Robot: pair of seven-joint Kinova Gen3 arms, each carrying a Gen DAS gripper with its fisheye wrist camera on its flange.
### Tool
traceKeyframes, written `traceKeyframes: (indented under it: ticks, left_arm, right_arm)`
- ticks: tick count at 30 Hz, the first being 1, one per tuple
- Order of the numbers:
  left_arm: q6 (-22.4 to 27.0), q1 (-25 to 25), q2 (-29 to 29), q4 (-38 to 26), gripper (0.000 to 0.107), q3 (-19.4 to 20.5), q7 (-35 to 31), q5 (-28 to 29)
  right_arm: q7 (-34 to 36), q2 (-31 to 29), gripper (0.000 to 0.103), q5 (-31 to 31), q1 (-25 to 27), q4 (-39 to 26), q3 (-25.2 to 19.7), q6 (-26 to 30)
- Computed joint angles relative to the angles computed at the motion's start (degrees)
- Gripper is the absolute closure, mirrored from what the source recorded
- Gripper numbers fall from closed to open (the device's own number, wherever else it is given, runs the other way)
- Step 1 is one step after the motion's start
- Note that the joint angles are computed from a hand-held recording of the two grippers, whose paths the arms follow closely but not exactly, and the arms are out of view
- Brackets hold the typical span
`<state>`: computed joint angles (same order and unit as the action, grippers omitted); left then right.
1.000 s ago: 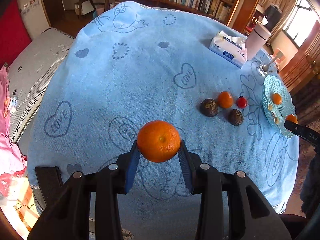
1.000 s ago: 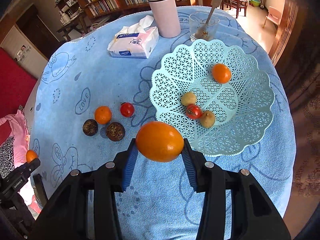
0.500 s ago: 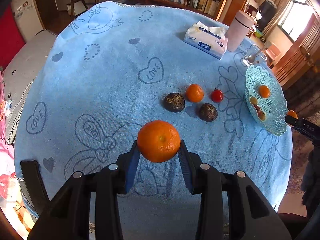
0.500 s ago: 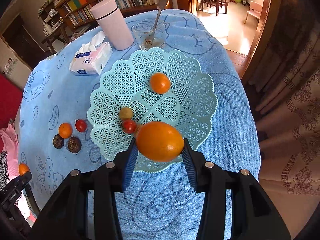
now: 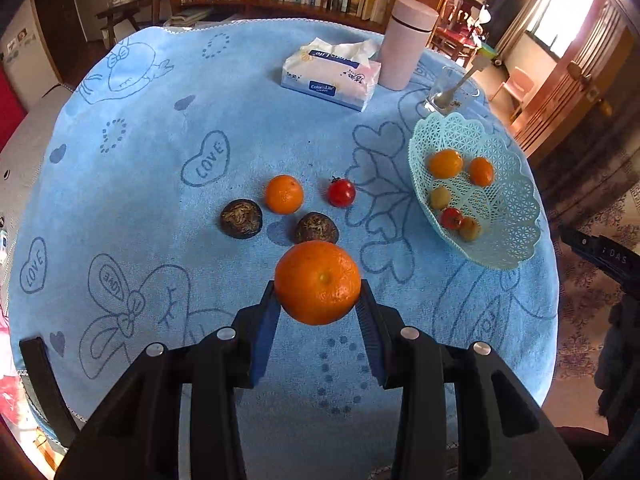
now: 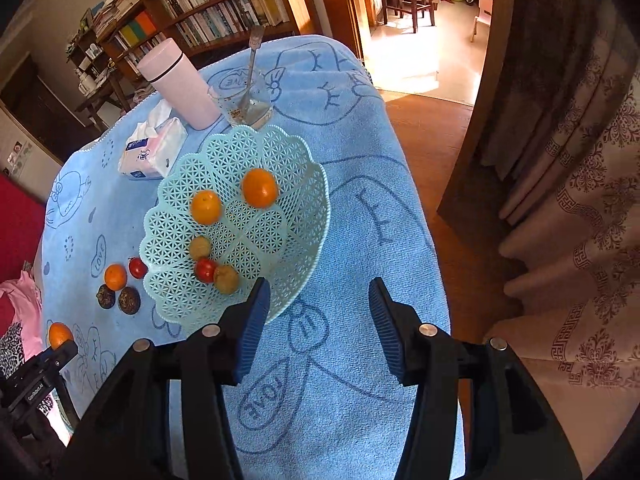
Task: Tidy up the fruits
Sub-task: 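Lower the orange into the basket and open the right tool, then lower the mandarin into the basket and open the left tool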
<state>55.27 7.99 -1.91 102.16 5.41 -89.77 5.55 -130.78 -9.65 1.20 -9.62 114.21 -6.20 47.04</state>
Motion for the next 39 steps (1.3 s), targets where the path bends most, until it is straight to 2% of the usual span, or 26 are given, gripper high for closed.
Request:
traceKeyframes:
  ticks: [11,18,25,26,27,28,34,39]
  left_arm:
    - [-2.01,9.23,7.18,-6.03,0.068,5.41,4.74,-2.47]
    - [-1.43,14.52,12.84,-11.7,0.068,6.38,6.93,-3.27]
    - [-0.64,18.61,16.87,-17.64,0.067,6.49,7.93,-4.16]
    - [-0.52,19.05,17.16,-18.28,0.061,6.34,8.37,-4.35]
    - [-0.67,19.48,17.22,-18.59,0.048,6.1,9.04,-4.65]
    - [-0.84,19.54,17.16,-18.85,0.045,5.92,9.36,-4.61]
    - [0.45,19.36,16.61,-18.93,0.044,4.85,11.39,-5.69]
    - [0.99,17.72,14.69,-15.95,0.044,4.17,12.86,-6.05]
  right_arm:
    - [5.29,-9.31,0.05,-2.53,5.9,7.15,5.3,4.0]
    - [9.49,-13.49,0.05,-3.6,10.63,10.84,9.37,6.05]
    - [12.9,-14.71,0.05,-4.47,13.78,12.19,11.85,6.44]
    - [13.27,-14.65,0.05,-4.67,14.08,12.3,12.03,6.37]
    - [13.7,-14.59,0.05,-4.9,14.32,12.39,12.27,6.33]
    - [14.08,-14.47,0.05,-5.16,14.5,12.46,12.41,6.23]
    - [16.29,-13.42,0.05,-6.77,14.61,12.4,12.63,5.27]
    - [17.36,-12.16,0.05,-8.23,13.99,12.16,11.82,4.07]
